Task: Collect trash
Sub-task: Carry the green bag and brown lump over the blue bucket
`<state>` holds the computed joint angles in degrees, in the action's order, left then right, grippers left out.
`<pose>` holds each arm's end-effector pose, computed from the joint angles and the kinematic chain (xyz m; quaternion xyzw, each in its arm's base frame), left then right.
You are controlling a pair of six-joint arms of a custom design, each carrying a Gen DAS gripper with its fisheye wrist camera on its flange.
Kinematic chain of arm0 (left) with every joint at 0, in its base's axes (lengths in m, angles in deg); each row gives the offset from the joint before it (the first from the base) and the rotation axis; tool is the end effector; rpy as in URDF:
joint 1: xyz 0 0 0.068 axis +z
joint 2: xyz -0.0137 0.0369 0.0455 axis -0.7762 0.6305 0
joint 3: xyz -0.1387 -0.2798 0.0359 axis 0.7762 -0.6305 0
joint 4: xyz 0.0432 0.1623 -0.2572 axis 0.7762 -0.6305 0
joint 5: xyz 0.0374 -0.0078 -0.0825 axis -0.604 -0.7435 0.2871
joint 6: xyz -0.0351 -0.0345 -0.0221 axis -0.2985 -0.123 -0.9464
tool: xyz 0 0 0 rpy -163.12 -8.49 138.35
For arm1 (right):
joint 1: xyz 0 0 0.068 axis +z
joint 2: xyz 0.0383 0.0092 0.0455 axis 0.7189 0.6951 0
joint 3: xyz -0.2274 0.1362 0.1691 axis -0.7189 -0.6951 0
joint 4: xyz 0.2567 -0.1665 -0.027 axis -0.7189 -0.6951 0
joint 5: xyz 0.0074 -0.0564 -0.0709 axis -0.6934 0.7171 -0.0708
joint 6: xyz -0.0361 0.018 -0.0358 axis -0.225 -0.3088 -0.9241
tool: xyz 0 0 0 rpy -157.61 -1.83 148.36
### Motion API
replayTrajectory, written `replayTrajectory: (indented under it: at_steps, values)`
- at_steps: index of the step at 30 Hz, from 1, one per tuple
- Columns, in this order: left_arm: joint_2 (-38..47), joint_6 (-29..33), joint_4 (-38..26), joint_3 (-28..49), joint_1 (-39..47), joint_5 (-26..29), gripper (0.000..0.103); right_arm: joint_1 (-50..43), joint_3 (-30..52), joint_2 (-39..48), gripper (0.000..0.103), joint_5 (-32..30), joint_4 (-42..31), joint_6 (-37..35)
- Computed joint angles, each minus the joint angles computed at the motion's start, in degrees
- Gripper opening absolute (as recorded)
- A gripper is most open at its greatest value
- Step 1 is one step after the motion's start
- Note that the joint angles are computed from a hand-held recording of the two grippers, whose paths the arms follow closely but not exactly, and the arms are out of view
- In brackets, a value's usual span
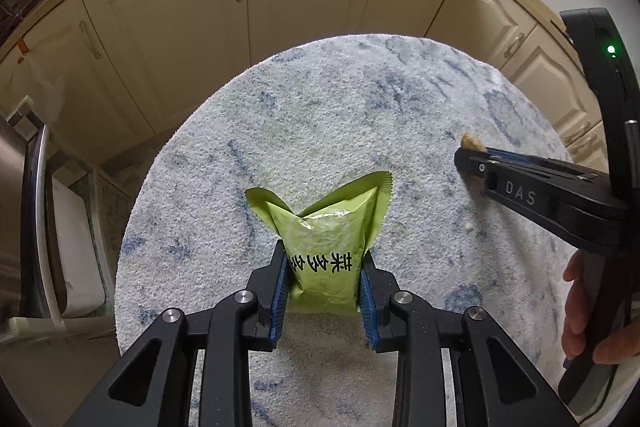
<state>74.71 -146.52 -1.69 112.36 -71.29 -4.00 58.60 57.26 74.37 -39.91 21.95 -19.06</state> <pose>0.2733 -0.0930 0.2041 -0.3217 0.9255 -0.0170 0.1990 0.3954 0.0998 0.1855 -0.4051 0.8979 0.1369 0.1046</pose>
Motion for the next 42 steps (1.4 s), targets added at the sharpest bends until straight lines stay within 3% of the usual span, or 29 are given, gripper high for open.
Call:
replayTrajectory:
  at_steps: [5, 15, 16, 18, 19, 20, 23, 28, 30, 32, 36, 42]
  values:
    - [-2.05, -3.16, -1.54, -1.33, -4.66, -0.54, 0.027, -6.03, -6.57, -5.64, 0.02, -1.16, -2.53, -7.37]
    - [-4.22, -14.26, -6.56, -1.38, -19.31, -2.53, 0.027, -27.03, -17.55, -16.69, 0.02, -1.38, -11.75, -28.39]
    - [-4.27, -15.33, -7.07, -1.23, -20.67, -2.8, 0.027, -29.7, -18.53, -17.56, 0.025, -0.87, -10.47, -30.47]
    - [-4.31, -17.23, -8.0, -0.79, -23.4, -3.22, 0.028, -32.96, -20.47, -19.49, 0.062, -0.16, -8.75, -31.18]
    - [-4.36, -18.21, -8.37, -0.58, -24.8, -3.37, 0.028, -34.88, -20.76, -19.48, 0.094, -0.78, -8.45, -31.61]
    - [-4.32, -19.08, -8.65, -0.41, -25.83, -3.54, 0.028, -37.57, -21.13, -19.48, 0.101, -3.05, -7.9, -32.08]
    - [-4.43, -21.25, -9.72, 0.05, -28.22, -4.26, 0.028, -40.89, -22.56, -19.81, 0.101, -5.19, -4.43, -32.5]
    - [-5.13, -22.01, -9.34, -0.62, -28.76, -4.02, 0.028, -37.21, -25.28, -19.33, 0.099, -7.18, 1.72, -24.89]
    - [-5.32, -22.23, -8.98, -1.1, -28.7, -3.88, 0.028, -35.65, -27.88, -20.98, 0.085, -8.65, 6.35, -22.94]
    - [-5.27, -22.31, -8.68, -1.27, -28.71, -4.0, 0.028, -36.26, -28.44, -21.58, 0.044, -11.26, 7.12, -22.34]
    - [-4.17, -21.2, -8.01, -0.69, -28.92, -4.0, 0.028, -37.71, -29.39, -21.73, 0.027, -13.17, 9.16, -21.71]
    - [-3.18, -21.25, -7.86, -0.03, -29.62, -4.74, 0.028, -38.55, -29.51, -22.67, 0.025, -12.66, 8.75, -22.15]
